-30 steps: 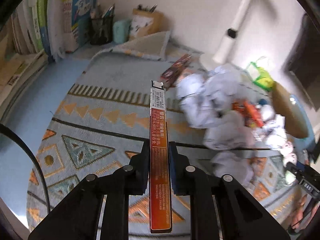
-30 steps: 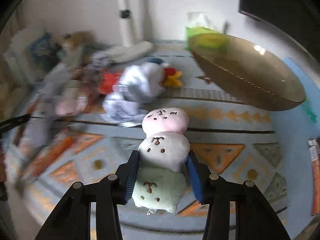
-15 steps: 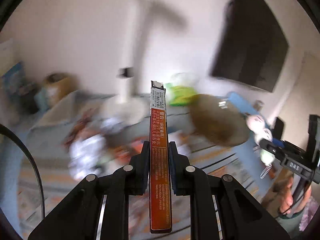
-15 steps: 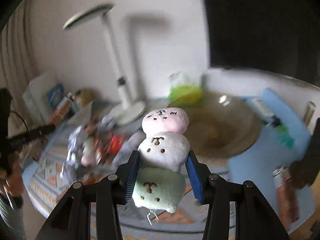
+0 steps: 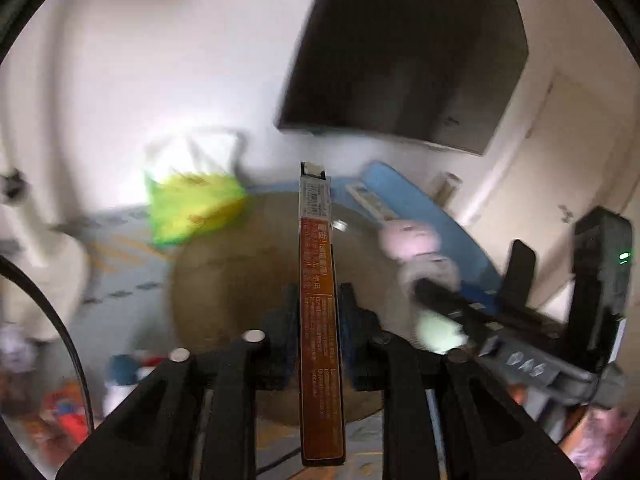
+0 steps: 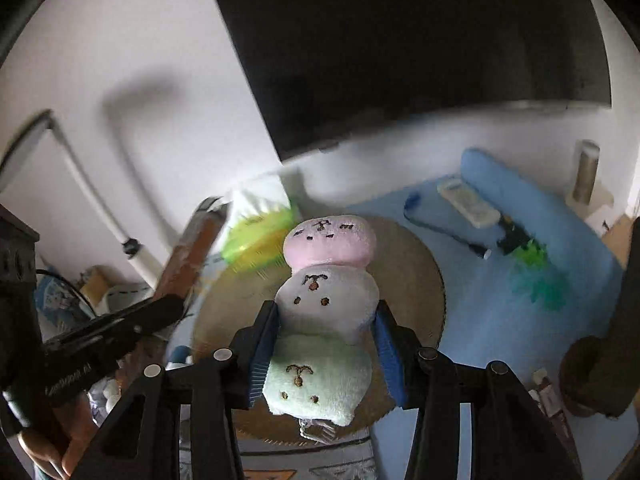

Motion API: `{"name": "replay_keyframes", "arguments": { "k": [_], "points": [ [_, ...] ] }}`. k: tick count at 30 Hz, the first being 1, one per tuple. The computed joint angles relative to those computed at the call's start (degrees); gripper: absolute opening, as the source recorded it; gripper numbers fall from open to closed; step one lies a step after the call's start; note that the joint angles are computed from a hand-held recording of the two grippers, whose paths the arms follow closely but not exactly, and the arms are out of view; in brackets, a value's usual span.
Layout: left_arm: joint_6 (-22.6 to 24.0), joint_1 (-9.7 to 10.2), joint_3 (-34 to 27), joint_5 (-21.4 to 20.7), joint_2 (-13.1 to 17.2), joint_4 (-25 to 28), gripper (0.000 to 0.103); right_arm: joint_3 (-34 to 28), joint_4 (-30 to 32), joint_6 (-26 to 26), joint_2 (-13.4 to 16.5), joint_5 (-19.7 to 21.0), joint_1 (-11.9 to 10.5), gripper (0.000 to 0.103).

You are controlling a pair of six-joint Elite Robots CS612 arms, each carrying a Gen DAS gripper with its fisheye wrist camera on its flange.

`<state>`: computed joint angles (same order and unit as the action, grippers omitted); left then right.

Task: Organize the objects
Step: 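Carry both items to the wicker basket and release them inside, then grasp crumpled white paper with the left gripper while the right grasps an orange snack box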

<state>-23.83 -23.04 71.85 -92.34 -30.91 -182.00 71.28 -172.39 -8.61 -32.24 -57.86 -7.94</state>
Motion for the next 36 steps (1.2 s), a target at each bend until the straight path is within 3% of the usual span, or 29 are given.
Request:
{"name": "replay_keyframes", "arguments": {
  "k": [3, 7, 10, 13, 15, 17, 19, 20, 21, 24, 26, 29, 33, 36],
  "points": [
    [-2.9, 0.28, -1.8, 1.7, 1.0, 2.6, 0.034, -0.5, 1.8, -1.4, 0.1, -1.2, 0.1, 0.048],
    [-4.6, 0.51, 0.9, 1.4, 0.2, -2.3, 0.034, 2.1, -3.0, -0.9, -0.7, -0.9, -0.6, 0.081],
    [-4.2, 0.28, 4.4, 2.3, -2.1, -5.5, 0.034, 5.8, -10.0, 0.8, -2.4, -1.5, -1.0, 0.082],
    [-1.3, -0.30, 9.2, 5.1, -5.2, -9.6, 0.034, 9.4, -11.8, 0.2, -4.8, 1.8, -1.5, 0.082],
    [1.0, -0.83, 14.6, 6.6, -8.0, -15.1, 0.034, 11.9, -12.3, -1.2, -6.4, 5.0, -1.8, 0.083],
    [1.2, -1.13, 19.9, 7.8, -11.0, -18.8, 0.035, 15.0, -12.5, -3.7, -8.4, 7.7, -1.9, 0.089],
    [0.5, -1.31, 25.6, 10.0, -14.0, -21.7, 0.041, 17.6, -12.5, -6.5, -10.0, 10.6, -1.9, 0.089],
    [-0.1, -1.42, 28.4, 12.0, -15.5, -22.3, 0.054, 18.9, -11.7, -8.3, -10.9, 12.3, -1.7, 0.089],
    [-0.6, -1.54, 31.4, 14.3, -17.0, -23.1, 0.074, 19.8, -10.6, -9.8, -11.4, 13.9, -1.5, 0.089],
    [-1.8, -2.85, 39.0, 24.6, -19.5, -26.2, 0.080, 22.1, -5.6, -14.3, -12.9, 17.9, -0.6, 0.090],
    [-4.6, -3.43, 42.4, 28.7, -20.1, -24.8, 0.080, 23.6, -5.1, -14.8, -13.1, 18.2, 0.7, 0.090],
    [-7.8, -3.01, 45.7, 26.8, -18.9, -23.7, 0.080, 24.5, -5.1, -13.0, -11.8, 15.9, 2.6, 0.090],
    [-11.2, -2.39, 47.2, 26.0, -16.0, -23.0, 0.080, 23.3, 5.3, -16.0, -9.7, 11.6, 5.2, 0.089],
    [-15.8, -0.22, 46.9, 21.6, -13.5, -26.1, 0.080, 24.3, 11.1, -20.0, -8.6, 9.6, 7.2, 0.082]
  ]
}}
